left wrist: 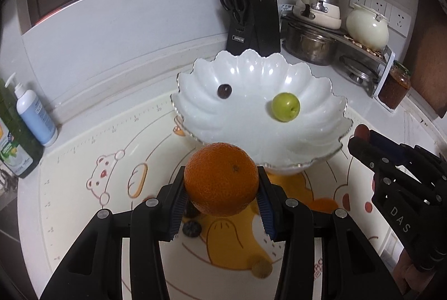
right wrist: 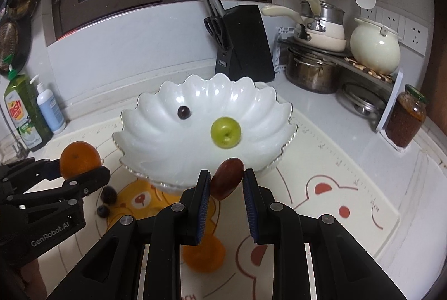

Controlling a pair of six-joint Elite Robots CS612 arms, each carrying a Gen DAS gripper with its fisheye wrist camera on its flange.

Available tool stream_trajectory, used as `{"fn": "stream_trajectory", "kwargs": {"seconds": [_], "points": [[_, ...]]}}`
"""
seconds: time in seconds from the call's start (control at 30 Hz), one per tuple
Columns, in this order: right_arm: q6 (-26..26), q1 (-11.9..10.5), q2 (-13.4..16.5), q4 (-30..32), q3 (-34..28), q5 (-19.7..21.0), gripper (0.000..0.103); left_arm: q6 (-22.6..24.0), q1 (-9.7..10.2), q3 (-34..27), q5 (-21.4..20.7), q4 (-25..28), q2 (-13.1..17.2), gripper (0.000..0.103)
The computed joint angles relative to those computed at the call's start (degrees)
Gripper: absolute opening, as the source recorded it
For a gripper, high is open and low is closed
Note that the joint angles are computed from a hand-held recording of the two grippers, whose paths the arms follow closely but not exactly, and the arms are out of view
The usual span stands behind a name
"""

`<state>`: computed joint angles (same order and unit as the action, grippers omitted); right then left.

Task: Organize fruits
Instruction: 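Lift the orange and red date and carry them over the white bowl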

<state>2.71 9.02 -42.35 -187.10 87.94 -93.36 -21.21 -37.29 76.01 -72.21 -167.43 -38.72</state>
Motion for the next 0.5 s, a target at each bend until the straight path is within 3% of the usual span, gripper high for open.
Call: {"fn": "stream_trajectory", "kwargs": {"seconds": [0.5], "points": [[0.3, -1.0, 2.1, 3.6, -5.3, 1.3, 0.025, 3.3, 0.89, -7.7, -1.2, 2.7, 3.6, 0.045]]}}
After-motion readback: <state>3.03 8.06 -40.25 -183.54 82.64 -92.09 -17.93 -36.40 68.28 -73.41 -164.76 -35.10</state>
